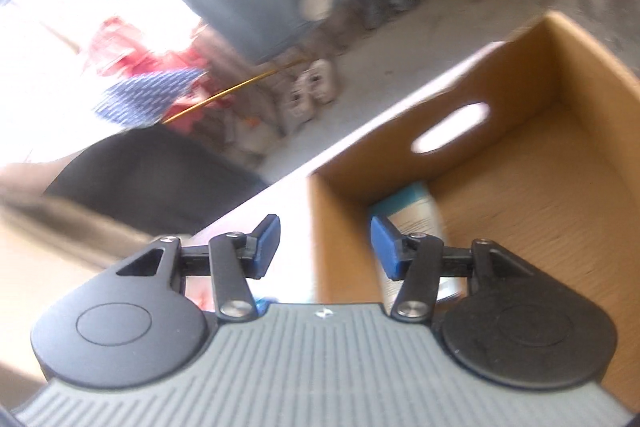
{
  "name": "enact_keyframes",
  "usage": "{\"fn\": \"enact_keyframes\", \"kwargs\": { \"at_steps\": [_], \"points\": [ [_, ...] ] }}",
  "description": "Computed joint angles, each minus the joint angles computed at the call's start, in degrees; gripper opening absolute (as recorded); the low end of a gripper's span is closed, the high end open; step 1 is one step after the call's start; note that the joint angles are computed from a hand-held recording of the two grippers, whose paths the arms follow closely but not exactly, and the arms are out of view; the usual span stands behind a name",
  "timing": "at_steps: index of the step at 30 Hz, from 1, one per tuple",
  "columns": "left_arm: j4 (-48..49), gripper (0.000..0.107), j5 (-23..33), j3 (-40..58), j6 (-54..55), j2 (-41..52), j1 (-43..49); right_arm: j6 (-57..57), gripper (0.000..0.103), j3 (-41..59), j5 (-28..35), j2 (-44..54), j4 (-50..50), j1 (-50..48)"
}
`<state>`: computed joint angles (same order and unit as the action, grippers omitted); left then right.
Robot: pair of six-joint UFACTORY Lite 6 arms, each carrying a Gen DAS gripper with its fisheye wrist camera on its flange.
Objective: Organize soft objects
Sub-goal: 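Reach the right gripper to the pink knitted pouch and grasp it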
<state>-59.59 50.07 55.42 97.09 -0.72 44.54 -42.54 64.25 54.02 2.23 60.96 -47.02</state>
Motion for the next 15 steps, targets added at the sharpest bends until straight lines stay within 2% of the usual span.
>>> {"fn": "enact_keyframes", "kwargs": {
  "at_steps": [4, 8, 11, 15],
  "points": [
    [-3.6, 0.084, -1.0, 1.0, 3.1, 1.4, 4.8, 5.3, 0.057, 1.3, 3.5, -3.5, -0.4, 8.6],
    [-7.2, 0.085, -3.5, 3.9, 5.8, 4.6, 9.0, 9.5, 0.074, 3.4, 1.5, -1.8, 2.8, 23.3],
    [-8.8, 0.085, -4.4, 8.9, 6.2, 9.7, 12.3, 12.9, 0.078, 9.2, -3.9, 4.7, 3.9, 37.0],
    [-9.8, 0.085, -6.6, 17.7, 5.4, 18.1, 15.7, 22.5, 0.079, 26.6, -9.9, 22.2, -0.9, 53.3]
  ]
}}
